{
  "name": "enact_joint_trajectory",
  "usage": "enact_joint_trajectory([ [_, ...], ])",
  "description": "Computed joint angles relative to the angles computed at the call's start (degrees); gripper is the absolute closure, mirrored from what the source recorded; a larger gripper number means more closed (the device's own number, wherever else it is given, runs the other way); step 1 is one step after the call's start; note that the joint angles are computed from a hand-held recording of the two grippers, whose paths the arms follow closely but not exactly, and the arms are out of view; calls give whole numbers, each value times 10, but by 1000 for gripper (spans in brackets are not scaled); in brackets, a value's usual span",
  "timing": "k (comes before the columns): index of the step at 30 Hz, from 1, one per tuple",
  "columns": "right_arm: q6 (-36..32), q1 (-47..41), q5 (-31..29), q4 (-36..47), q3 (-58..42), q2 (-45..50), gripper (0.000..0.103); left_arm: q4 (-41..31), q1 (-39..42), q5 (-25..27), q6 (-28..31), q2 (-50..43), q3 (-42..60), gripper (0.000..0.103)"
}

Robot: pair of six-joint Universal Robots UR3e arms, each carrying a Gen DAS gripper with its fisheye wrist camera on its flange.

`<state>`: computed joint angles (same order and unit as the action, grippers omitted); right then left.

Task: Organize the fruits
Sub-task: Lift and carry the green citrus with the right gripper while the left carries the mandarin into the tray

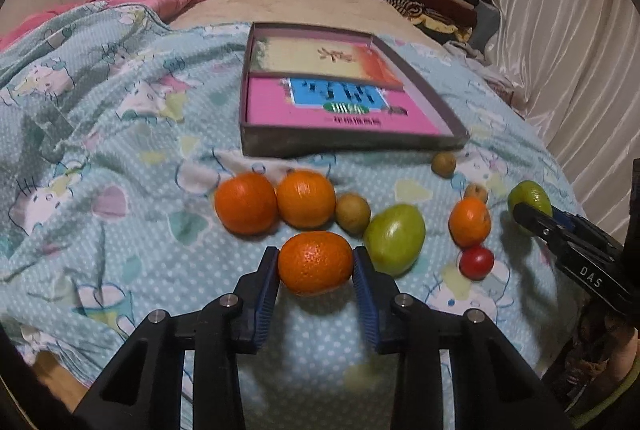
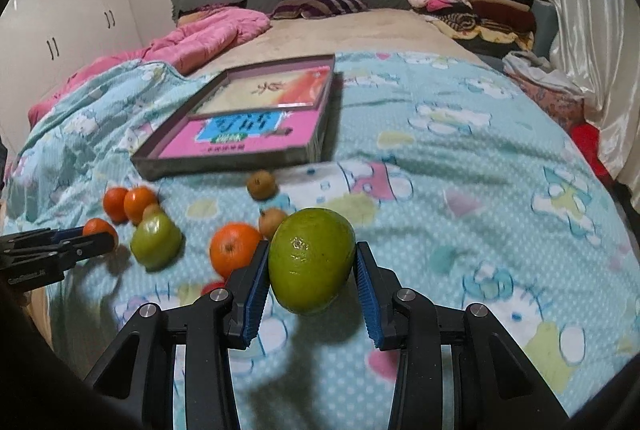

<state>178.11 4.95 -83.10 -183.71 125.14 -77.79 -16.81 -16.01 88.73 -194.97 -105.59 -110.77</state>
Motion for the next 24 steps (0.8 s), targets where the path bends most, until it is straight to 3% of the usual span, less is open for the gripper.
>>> enact_joint_trajectory([
  [12,2,12,17,46,-146,76,61,-16,21,7,0,-36,74,66],
  [24,-11,16,30,119,-304,167,61,-88,28,11,12,-123,233,66],
])
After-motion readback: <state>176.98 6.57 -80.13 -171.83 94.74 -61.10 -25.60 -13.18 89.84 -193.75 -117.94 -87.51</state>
